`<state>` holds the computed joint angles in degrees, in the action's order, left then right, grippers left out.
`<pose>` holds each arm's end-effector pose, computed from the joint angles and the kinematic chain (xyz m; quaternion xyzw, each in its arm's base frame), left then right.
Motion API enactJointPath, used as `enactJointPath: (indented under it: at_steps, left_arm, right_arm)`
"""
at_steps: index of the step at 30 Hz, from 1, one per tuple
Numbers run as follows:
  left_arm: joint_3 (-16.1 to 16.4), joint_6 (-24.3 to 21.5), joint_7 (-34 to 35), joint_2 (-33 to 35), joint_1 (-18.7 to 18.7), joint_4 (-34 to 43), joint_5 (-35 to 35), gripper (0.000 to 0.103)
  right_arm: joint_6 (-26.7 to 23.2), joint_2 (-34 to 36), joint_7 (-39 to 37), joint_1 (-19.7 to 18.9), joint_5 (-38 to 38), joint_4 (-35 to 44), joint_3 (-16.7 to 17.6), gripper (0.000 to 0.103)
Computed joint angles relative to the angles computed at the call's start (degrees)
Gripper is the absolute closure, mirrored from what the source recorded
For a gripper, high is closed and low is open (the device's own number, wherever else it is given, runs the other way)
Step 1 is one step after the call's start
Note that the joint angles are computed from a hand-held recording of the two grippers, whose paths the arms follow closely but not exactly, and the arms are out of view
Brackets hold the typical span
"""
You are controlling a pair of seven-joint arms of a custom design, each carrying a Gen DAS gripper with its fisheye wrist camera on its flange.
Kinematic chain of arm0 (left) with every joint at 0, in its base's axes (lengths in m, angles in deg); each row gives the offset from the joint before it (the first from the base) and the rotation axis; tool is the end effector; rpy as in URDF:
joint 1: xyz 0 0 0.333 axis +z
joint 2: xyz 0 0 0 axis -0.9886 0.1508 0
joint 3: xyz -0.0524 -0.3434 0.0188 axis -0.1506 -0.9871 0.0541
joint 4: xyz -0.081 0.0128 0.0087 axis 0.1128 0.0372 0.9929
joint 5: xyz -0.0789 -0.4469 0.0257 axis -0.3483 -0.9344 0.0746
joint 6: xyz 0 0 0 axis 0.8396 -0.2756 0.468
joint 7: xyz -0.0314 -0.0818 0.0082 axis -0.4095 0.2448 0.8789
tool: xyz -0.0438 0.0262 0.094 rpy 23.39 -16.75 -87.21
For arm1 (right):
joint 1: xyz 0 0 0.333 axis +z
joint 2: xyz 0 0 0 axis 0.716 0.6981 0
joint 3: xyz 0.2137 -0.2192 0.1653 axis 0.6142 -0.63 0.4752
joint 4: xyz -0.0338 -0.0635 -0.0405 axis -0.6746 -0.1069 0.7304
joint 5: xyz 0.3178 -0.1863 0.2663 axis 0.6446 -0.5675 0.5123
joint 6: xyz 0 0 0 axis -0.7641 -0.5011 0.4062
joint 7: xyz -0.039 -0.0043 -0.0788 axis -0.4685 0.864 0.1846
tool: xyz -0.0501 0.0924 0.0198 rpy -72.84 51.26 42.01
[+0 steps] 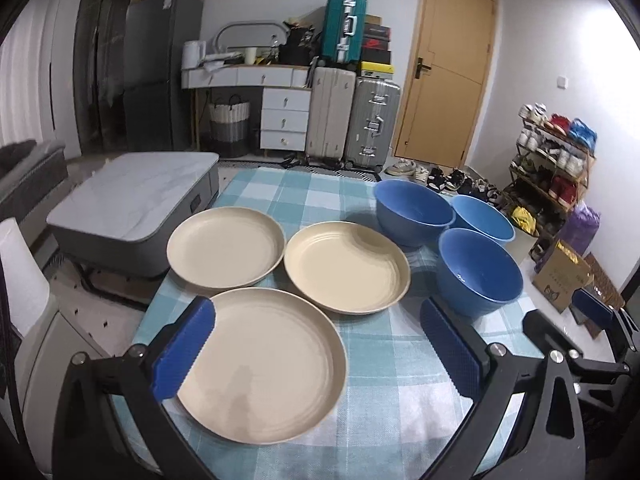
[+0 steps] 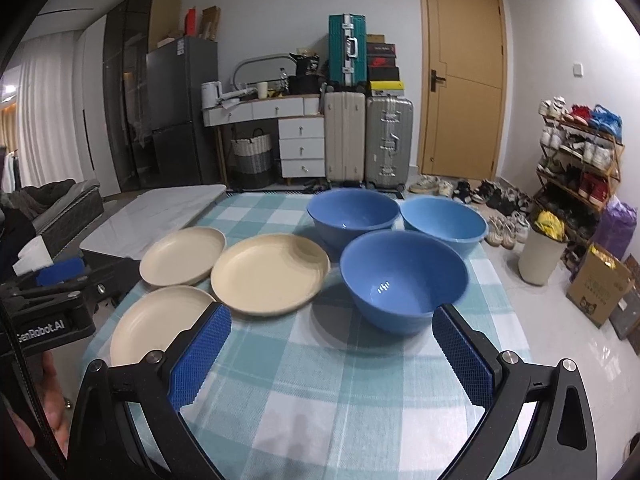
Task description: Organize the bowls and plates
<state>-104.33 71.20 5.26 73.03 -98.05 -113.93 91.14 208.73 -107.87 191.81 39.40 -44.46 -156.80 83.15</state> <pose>0.4390 -0.3838 0.5758 -0.5901 0.6738 -0.3848 0.2229 0.3785 0.1841 0.5616 -0.5894 0.6455 -0.3563 0.3302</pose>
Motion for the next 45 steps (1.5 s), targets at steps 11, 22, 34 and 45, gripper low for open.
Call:
enactJointPath:
  at_steps: [11, 22, 34, 45]
  left_arm:
    - [0.6, -9.31, -3.41, 2.88, 3.42, 4.69, 8.32, 0.0]
    - [4.98, -15.69, -5.7, 10.98, 4.6, 11.53, 16.57, 0.0]
    - [9.57, -12.72, 8.21, 22.08, 5.4, 19.02, -3.25, 0.0]
    - [10.04, -15.61, 19.64, 30.16, 6.95, 25.61, -17.49, 0.006]
  right_arm:
    - [6.35, 13.91, -8.03, 1.32, -1.09, 10.26, -2.81, 0.0]
    - [8.03, 35.33, -22.16, 12.06, 2.32, 29.72, -11.06, 0.001]
    - [-5.65, 63.36, -37.49, 20.26, 6.43, 60.73, -15.52, 0.001]
    - [-37.84, 89.49, -41.2, 24.67, 18.37, 97.12, -21.18, 0.024]
